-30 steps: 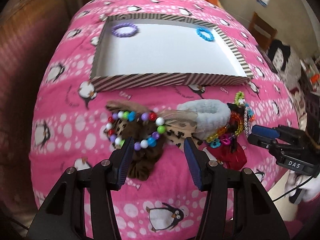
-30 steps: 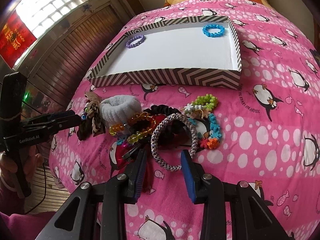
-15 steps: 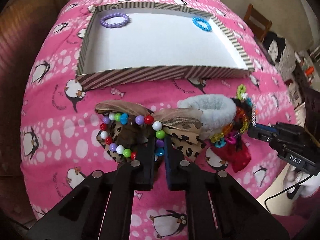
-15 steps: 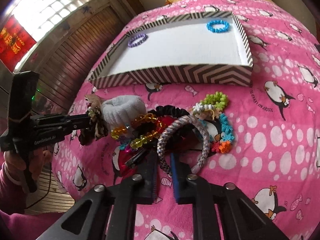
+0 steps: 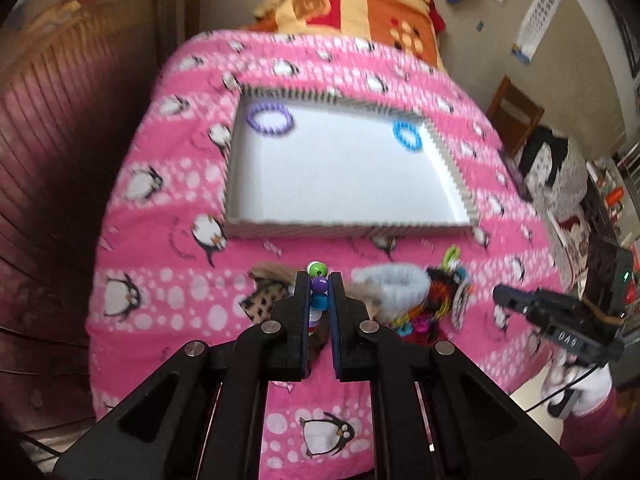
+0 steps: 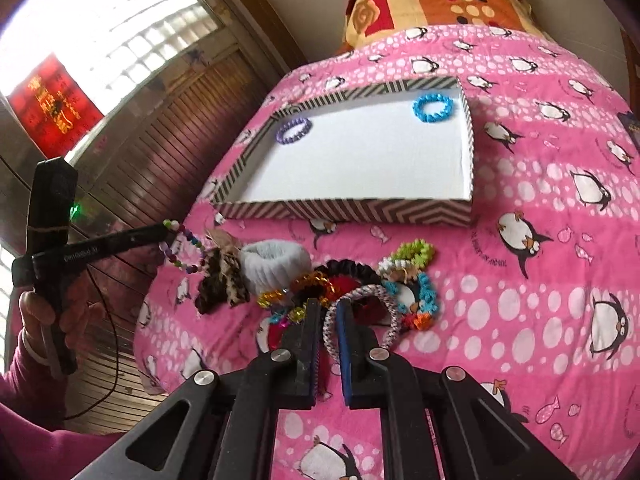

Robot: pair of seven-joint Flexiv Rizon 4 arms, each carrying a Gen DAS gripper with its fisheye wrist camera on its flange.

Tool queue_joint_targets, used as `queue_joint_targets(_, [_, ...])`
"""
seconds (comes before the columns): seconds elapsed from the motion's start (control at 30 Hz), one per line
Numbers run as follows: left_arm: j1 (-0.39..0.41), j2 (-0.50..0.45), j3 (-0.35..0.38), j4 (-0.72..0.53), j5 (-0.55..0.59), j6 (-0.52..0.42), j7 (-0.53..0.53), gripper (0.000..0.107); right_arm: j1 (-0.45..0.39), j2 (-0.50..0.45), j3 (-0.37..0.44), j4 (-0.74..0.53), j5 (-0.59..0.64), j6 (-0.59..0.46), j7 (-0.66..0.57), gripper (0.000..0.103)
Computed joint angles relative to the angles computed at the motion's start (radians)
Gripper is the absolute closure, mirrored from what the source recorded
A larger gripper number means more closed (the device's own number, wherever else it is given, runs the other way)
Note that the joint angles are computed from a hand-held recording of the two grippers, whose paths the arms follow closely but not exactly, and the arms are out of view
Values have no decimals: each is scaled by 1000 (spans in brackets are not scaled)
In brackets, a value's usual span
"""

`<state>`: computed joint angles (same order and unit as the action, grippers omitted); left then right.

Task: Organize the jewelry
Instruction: 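Lift both bracelets into the striped tray and open both tools to release them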

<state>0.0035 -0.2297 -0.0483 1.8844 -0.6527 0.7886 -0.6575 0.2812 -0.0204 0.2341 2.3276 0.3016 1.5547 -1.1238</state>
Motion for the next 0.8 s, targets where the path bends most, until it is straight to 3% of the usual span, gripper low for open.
queue_joint_targets(0.13, [1, 14, -6, -8, -48, 30, 15, 99, -1, 11, -4, -4, -3, 2, -19, 95])
queue_joint_targets(0.2, [-1, 19, -7, -11, -64, 44, 16, 99, -2, 13, -14, 6, -58, 1, 15, 95])
queue_joint_targets(0.33, [-5, 22, -7, -17, -83, 56, 17, 99, -2, 8, -44, 13, -188, -100, 96, 95])
queue_joint_targets(0.43, [-6, 20, -6, -19, -79, 47, 13, 99, -16, -21, -2, -38, 37, -115, -54, 90])
queue_joint_targets(0.47, [-8, 19, -5, -19, -74, 48, 7, 99, -22, -32, 9, -59, 111, -124, -100, 83])
queue_joint_targets(0.5, [-10, 18, -4, -17, -69, 48, 2, 99, -24, -41, 13, -68, 140, -127, -116, 77])
queue_joint_targets(0.57, [-9, 16, -4, -16, -63, 40, -5, 99, -32, -56, 25, -89, 194, -139, -161, 74])
queue_joint_targets(0.73, [-9, 8, -2, -17, -44, 32, -22, 99, -32, -90, 36, -118, 218, -155, -203, 74])
queue_joint_targets(0.8, [-8, 5, -3, -19, -40, 25, -29, 99, -51, -123, 60, -150, 280, -160, -263, 74])
